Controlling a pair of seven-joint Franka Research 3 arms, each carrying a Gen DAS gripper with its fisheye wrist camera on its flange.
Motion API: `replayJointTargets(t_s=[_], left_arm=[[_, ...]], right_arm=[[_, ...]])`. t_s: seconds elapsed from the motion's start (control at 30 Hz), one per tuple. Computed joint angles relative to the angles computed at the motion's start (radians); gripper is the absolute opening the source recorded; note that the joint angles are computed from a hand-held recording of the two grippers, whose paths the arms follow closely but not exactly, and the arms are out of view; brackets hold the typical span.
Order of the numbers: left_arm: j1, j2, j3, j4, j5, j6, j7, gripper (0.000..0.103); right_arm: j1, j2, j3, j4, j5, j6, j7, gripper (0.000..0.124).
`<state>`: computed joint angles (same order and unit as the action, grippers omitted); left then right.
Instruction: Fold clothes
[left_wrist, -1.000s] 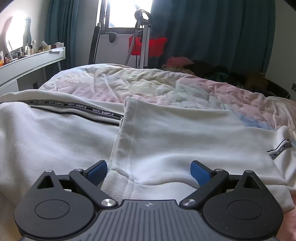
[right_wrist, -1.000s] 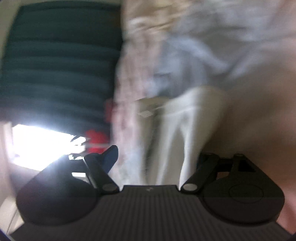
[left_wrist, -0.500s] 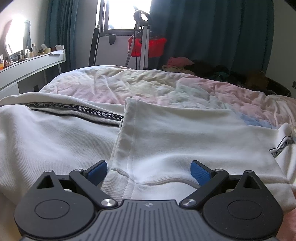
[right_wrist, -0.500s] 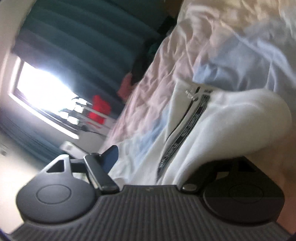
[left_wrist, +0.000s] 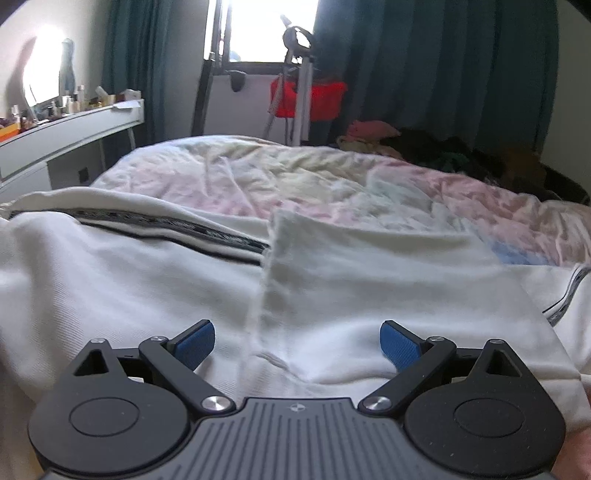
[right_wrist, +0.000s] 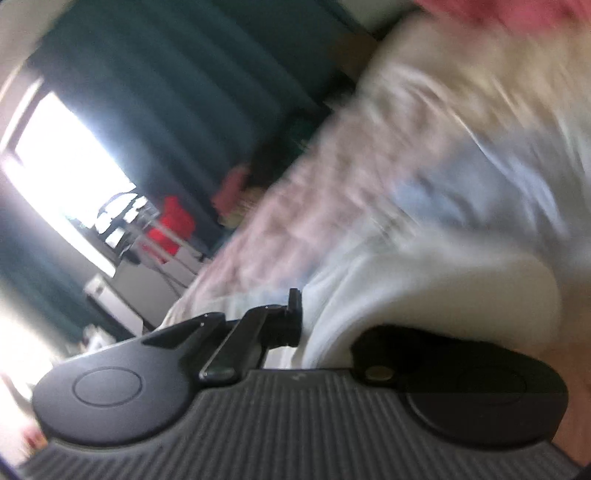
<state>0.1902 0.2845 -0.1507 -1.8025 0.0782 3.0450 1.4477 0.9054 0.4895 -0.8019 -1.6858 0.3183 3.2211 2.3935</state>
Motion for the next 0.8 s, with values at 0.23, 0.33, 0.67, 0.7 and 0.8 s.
replayJointTargets(t_s=[0.23,0.33,0.67,0.7,0.8], left_arm=[[-0.004,-0.043,0.098,0.034,0.034,0.027,-0.108,0.098],[0.001,-0.052,0.145,0.063,0.066,0.015,-0.198,0.098],[0.321,-0.065,-0.196,0.083,-0.531,-0.068,0.214,0.097],[0.336,-0.060,-0.222,0.091,-0.597,-0.083,0.274,0.097],[0.332,-0.038,-0.246,0.118,-0.685,-0.110,0.395,0.097]], right_arm=[[0.123,0.134,-0.105,0.287,-0.202,-0.108,-0.111,0.005],[0.060,0.218,0.008,0.474,-0.300,-0.184,-0.196,0.005],[-0.152,0.447,0.440,0.873,-0.421,-0.496,-0.517,0.006],[-0.160,0.444,0.453,0.874,-0.428,-0.496,-0.508,0.006],[-0.178,0.421,0.491,0.869,-0.442,-0.527,-0.471,0.008]])
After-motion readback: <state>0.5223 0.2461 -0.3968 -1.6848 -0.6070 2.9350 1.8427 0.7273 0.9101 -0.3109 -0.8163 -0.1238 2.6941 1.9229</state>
